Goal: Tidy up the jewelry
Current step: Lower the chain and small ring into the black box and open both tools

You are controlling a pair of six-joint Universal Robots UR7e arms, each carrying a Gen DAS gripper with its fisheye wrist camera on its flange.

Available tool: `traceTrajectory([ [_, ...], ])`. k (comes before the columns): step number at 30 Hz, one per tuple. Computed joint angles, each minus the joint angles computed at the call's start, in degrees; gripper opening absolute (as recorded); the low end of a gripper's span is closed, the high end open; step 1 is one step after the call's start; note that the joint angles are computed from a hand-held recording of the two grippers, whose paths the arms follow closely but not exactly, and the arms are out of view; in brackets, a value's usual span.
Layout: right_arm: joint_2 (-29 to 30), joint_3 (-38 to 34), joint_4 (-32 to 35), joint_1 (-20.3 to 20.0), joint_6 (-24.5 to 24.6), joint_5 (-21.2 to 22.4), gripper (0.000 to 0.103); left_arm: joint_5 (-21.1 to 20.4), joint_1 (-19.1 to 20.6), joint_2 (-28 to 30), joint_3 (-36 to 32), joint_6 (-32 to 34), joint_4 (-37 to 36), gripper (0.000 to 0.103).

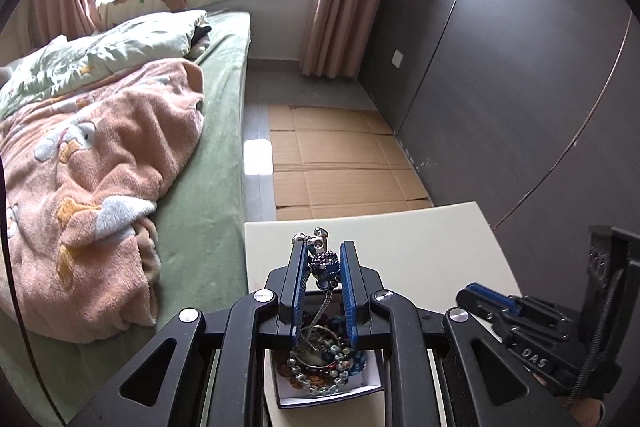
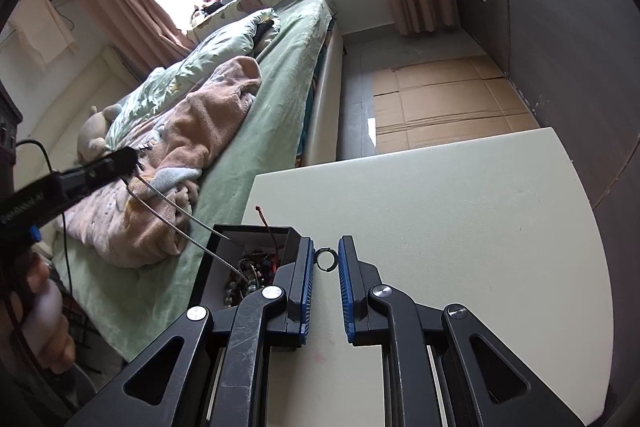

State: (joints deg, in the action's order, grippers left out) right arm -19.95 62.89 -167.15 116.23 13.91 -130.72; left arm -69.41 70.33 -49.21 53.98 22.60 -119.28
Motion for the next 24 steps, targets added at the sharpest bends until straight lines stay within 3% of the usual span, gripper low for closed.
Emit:
traceTrajectory([
  [5, 0.29, -0.09, -2.22, 0.04, -1.65, 2.63, 0.014, -1.65, 2.17, 3.25, -5.24, -4.76, 8.55, 0.019],
  [7, 0.73, -0.58, -2.83, 0.0, -2.32, 4.54, 0.014, -0.54, 2.66, 4.35, -7.09, -6.52, 11.37, 0.021],
  [8, 0.97, -0.96, -2.77, -0.04, -2.49, 5.57, 0.014, -0.07, 2.83, 4.39, -7.11, -6.72, 11.59, 0.032],
  [9, 1.29, -1.44, -2.58, -0.11, -2.61, 6.57, 0.014, 0.17, 3.02, 4.22, -6.8, -6.75, 11.25, 0.052],
  [11, 2.24, -2.88, -1.65, -0.22, -2.79, 8.36, 0.014, -0.47, 3.63, 3.49, -5.98, -6.72, 9.9, 0.077],
  [24, 9.98, -15.38, 7.95, -0.21, -2.17, 13.59, 0.015, 1.17, 5.69, 0.37, -5.28, -7.47, 9.51, 0.079],
])
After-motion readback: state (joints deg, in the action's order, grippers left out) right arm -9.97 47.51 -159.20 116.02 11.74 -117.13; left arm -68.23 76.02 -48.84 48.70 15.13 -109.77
